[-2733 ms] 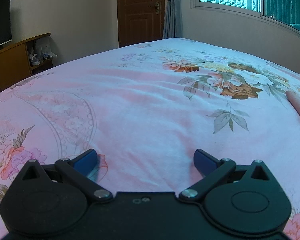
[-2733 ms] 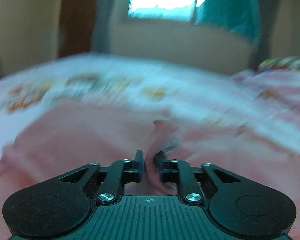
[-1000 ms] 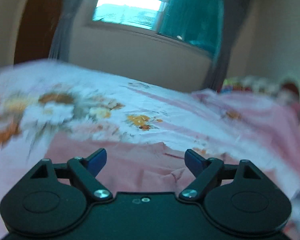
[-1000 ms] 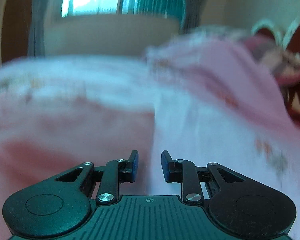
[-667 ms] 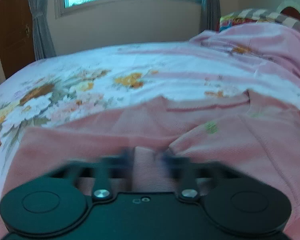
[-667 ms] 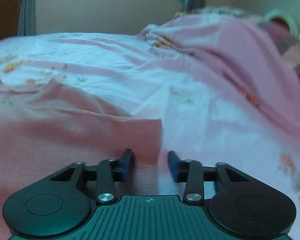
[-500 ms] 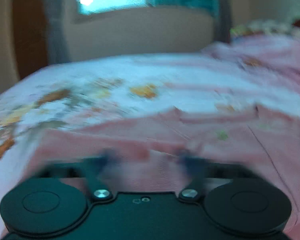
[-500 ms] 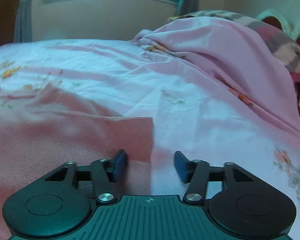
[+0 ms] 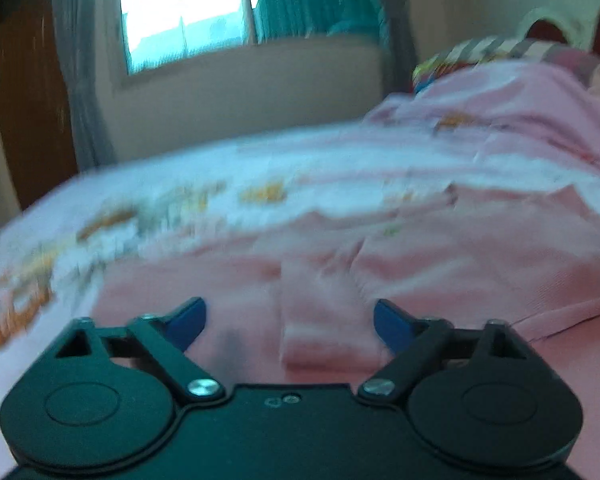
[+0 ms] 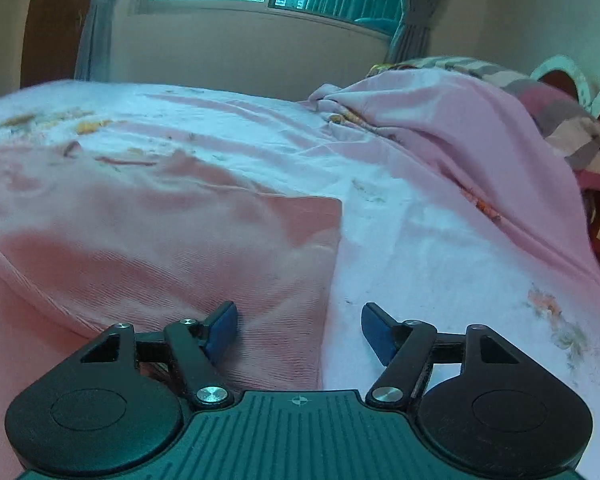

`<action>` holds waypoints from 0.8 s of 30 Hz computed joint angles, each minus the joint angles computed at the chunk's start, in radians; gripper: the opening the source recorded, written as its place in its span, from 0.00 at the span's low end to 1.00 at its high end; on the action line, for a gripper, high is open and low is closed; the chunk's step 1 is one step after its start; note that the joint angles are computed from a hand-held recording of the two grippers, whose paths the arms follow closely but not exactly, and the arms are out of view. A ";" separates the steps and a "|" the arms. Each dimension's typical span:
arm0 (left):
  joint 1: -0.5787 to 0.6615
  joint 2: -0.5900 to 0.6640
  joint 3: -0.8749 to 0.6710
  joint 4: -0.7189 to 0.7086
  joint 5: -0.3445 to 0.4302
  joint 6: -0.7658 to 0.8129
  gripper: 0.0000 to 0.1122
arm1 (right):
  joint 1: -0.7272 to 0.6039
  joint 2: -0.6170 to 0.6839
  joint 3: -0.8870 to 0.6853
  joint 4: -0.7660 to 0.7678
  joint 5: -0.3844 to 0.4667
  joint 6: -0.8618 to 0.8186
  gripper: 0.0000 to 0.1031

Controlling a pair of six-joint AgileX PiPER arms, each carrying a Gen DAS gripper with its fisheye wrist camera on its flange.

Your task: Fold small clothes

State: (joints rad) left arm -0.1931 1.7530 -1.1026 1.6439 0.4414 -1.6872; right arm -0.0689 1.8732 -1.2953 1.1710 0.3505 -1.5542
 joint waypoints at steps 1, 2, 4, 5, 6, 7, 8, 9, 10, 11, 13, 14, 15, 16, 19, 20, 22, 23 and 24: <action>-0.004 0.013 -0.018 -0.061 0.040 0.060 0.00 | -0.002 0.000 0.000 -0.007 0.004 0.004 0.67; -0.001 0.011 -0.030 -0.133 0.040 0.108 0.00 | -0.005 0.000 0.001 -0.009 0.010 -0.004 0.67; 0.034 -0.014 -0.010 -0.189 -0.043 0.094 0.09 | -0.014 -0.002 0.001 -0.016 0.023 0.000 0.67; 0.034 -0.026 0.009 -0.157 -0.047 0.050 0.28 | -0.016 -0.006 -0.002 -0.043 0.028 0.036 0.67; 0.017 -0.043 0.038 -0.084 -0.014 -0.030 0.73 | -0.025 -0.006 -0.006 -0.047 0.035 0.043 0.67; -0.006 -0.065 0.073 -0.009 0.030 -0.106 0.74 | -0.032 -0.020 0.009 -0.028 0.036 0.032 0.67; -0.019 -0.081 0.102 0.035 0.053 -0.142 0.74 | -0.041 -0.035 0.024 -0.028 0.045 0.032 0.67; -0.021 -0.100 0.124 0.039 0.048 -0.138 0.74 | -0.048 -0.053 0.043 -0.026 0.049 0.031 0.67; -0.022 -0.128 0.146 0.004 0.033 -0.101 0.74 | -0.058 -0.076 0.072 0.003 0.053 0.002 0.68; -0.023 -0.157 0.177 -0.003 0.024 -0.105 0.74 | -0.069 -0.094 0.093 0.025 0.065 -0.024 0.68; -0.029 -0.230 0.248 -0.006 0.021 -0.115 0.74 | -0.095 -0.145 0.149 0.052 0.086 -0.059 0.75; -0.038 -0.265 0.277 -0.054 0.034 -0.071 0.74 | -0.109 -0.172 0.181 0.064 0.089 -0.078 0.83; -0.043 -0.300 0.303 -0.110 0.041 -0.011 0.74 | -0.122 -0.199 0.211 0.063 0.091 -0.079 0.87; -0.057 -0.348 0.346 -0.163 0.066 0.043 0.74 | -0.135 -0.219 0.230 0.021 0.103 -0.043 0.90; -0.091 -0.451 0.446 -0.289 0.134 0.197 0.74 | -0.172 -0.284 0.321 -0.132 0.099 0.052 0.90; -0.102 -0.514 0.506 -0.263 0.125 0.182 0.74 | -0.211 -0.331 0.368 -0.108 0.120 0.023 0.90; -0.131 -0.643 0.592 -0.263 0.118 0.175 0.74 | -0.304 -0.407 0.439 -0.067 0.203 -0.045 0.90; -0.147 -0.706 0.619 -0.321 0.117 0.232 0.73 | -0.354 -0.451 0.483 -0.036 0.238 -0.098 0.90; -0.183 -0.764 0.642 -0.366 0.137 0.267 0.70 | -0.406 -0.490 0.519 -0.020 0.281 -0.145 0.90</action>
